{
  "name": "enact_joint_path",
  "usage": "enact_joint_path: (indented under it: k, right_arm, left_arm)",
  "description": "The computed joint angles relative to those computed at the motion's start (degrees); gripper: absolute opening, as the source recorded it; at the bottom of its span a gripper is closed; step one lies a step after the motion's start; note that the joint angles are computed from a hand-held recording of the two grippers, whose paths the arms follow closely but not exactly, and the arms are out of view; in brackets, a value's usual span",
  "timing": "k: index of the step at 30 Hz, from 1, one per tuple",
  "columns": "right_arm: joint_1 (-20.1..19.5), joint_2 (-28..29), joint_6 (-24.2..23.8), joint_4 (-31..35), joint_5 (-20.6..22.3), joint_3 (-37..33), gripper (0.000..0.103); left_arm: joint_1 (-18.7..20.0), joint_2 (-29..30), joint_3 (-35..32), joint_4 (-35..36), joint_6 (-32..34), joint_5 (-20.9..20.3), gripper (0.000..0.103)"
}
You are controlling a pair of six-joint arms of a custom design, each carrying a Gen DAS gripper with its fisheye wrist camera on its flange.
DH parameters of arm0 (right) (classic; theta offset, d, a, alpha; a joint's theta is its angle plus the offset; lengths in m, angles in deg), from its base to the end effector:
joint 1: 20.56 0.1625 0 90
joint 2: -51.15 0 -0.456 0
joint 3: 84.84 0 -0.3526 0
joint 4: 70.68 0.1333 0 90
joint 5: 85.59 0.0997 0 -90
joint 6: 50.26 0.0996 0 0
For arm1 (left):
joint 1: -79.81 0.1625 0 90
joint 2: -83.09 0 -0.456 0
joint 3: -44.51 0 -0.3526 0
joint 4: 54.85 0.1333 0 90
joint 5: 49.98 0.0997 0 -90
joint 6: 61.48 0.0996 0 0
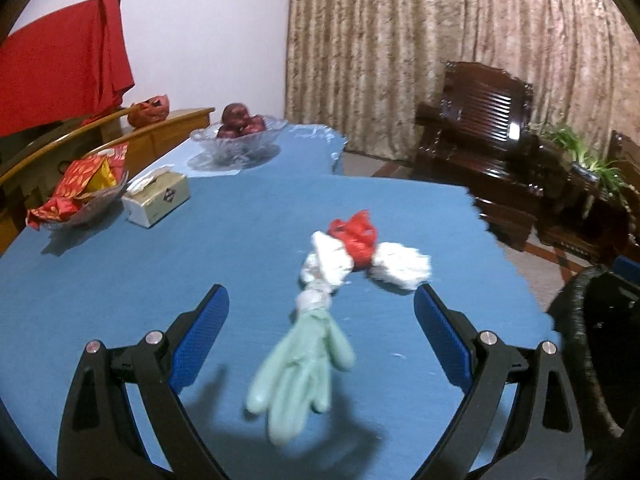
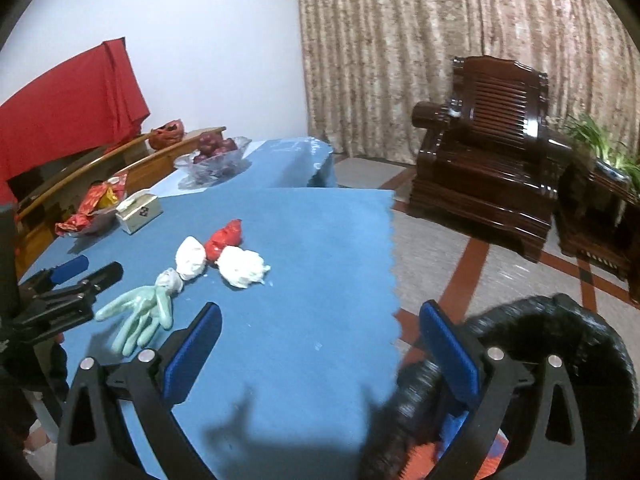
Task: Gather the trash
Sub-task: 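Move both grippers back over the table toward the glove and tissues, then grasp the green rubber glove with the left gripper while the right approaches the white tissues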
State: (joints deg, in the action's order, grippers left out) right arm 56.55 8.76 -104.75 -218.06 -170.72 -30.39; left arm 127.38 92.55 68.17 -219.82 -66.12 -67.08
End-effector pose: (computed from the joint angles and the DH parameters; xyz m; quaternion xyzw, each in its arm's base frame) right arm -0.0452 -0.8332 0.3974 0.3427 -0.8561 0.3420 0.1809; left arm -0.3974 -0.7734 -0.0604 0.0426 0.7796 -0.4850 0.3941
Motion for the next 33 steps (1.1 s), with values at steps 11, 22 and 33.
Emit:
enact_joint_path:
  k: [11, 22, 33]
  right_arm:
    - [1.7, 6.3, -0.2, 3.1, -2.0, -6.9, 0.097]
    - [1.8, 10.3, 0.1, 6.1, -3.9, -12.4, 0.097]
    - [2.5, 12.6, 0.1, 7.4, -3.8, -15.5, 0.097]
  left_arm:
    - [4.1, -1.1, 0.4, 11.5, -10.4, -3.1, 0.082]
    - [6.4, 3.9, -13.2, 26.2, -16.9, -6.2, 0.065]
    - [6.7, 1.7, -8.7, 24.8, -17.7, -9.3, 0.028]
